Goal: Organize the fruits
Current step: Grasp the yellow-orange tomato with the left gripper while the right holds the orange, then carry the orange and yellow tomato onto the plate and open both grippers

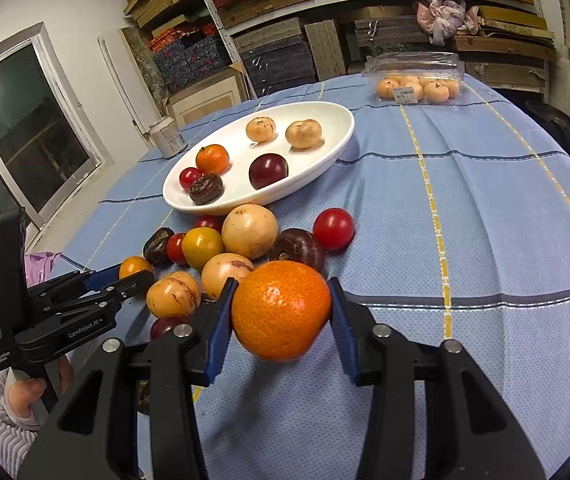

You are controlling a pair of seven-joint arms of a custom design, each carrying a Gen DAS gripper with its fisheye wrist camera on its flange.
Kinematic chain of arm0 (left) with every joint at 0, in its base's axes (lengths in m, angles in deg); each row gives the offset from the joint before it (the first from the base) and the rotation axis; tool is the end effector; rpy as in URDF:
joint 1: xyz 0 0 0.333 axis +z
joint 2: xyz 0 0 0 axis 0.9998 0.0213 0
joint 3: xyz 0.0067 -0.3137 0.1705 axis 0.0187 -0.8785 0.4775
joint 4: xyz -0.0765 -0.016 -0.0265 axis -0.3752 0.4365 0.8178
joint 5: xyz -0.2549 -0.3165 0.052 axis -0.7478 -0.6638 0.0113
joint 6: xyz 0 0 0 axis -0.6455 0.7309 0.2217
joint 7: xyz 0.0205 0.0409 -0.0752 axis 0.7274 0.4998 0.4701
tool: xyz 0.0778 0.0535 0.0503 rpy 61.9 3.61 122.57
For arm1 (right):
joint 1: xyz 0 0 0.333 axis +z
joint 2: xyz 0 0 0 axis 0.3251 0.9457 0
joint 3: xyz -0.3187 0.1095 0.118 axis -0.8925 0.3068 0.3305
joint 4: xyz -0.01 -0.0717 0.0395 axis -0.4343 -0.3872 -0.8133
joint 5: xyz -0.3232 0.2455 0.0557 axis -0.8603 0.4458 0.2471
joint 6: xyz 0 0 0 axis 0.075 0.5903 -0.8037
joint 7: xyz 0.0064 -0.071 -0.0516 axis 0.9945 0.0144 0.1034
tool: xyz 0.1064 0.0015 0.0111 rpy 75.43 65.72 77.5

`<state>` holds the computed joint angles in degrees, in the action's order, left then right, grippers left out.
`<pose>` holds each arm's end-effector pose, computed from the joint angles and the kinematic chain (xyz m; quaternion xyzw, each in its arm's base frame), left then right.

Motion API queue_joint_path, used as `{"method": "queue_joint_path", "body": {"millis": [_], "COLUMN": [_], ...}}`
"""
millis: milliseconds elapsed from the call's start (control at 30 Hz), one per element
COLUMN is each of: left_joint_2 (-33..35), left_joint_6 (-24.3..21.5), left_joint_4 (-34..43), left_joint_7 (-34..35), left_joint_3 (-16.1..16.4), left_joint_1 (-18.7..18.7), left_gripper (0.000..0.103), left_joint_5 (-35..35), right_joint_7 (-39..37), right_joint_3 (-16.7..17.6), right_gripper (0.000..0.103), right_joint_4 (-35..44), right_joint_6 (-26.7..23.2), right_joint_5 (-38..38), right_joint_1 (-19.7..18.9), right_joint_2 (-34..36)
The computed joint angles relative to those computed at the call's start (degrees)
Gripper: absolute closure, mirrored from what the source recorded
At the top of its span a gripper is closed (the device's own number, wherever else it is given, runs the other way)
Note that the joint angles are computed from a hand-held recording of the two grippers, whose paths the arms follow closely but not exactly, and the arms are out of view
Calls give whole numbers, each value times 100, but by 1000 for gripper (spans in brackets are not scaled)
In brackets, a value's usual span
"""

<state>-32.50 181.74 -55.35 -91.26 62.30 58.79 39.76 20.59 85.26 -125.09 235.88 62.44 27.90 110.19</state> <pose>0.5203 -0.4096 0.2582 -0.6804 0.6364 -0.2514 0.2625 0.5749 0.3596 0.2563 -0.7320 0.5243 -0.0729 0.4289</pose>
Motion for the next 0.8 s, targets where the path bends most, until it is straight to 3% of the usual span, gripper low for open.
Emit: {"method": "queue_joint_path", "body": {"millis": [133, 233, 333, 467, 667, 800], "left_joint_2": [-108, -316, -442, -417, 31, 548], "left_joint_6": [-191, -262, -478, -701, -376, -108], "left_joint_4": [-96, -184, -76, 394, 1102, 1664], "left_joint_7": [-258, -699, -522, -87, 93, 803], "left_joint_3": [24, -2, -97, -108, 83, 205], "left_joint_1": [-75, -68, -4, 102, 384, 599], "left_gripper": [65, 65, 65, 65, 65, 65], "left_joint_5": [135, 453, 479, 355, 39, -764], "right_joint_7": [34, 95, 224, 211, -94, -416], "right_joint_3": [-48, -131, -258, -564, -438, -912], "right_gripper": [59, 59, 59, 59, 59, 59], "right_joint_4": [-10, -110, -85, 534, 2021, 3091], "right_joint_6": [92, 511, 735, 313, -667, -1511], "right_joint_5": [51, 63, -7, 115, 231, 558], "right_joint_1": [36, 98, 177, 488, 592, 1131], "right_joint_2": [0, -40, -139, -222, 410, 924]}}
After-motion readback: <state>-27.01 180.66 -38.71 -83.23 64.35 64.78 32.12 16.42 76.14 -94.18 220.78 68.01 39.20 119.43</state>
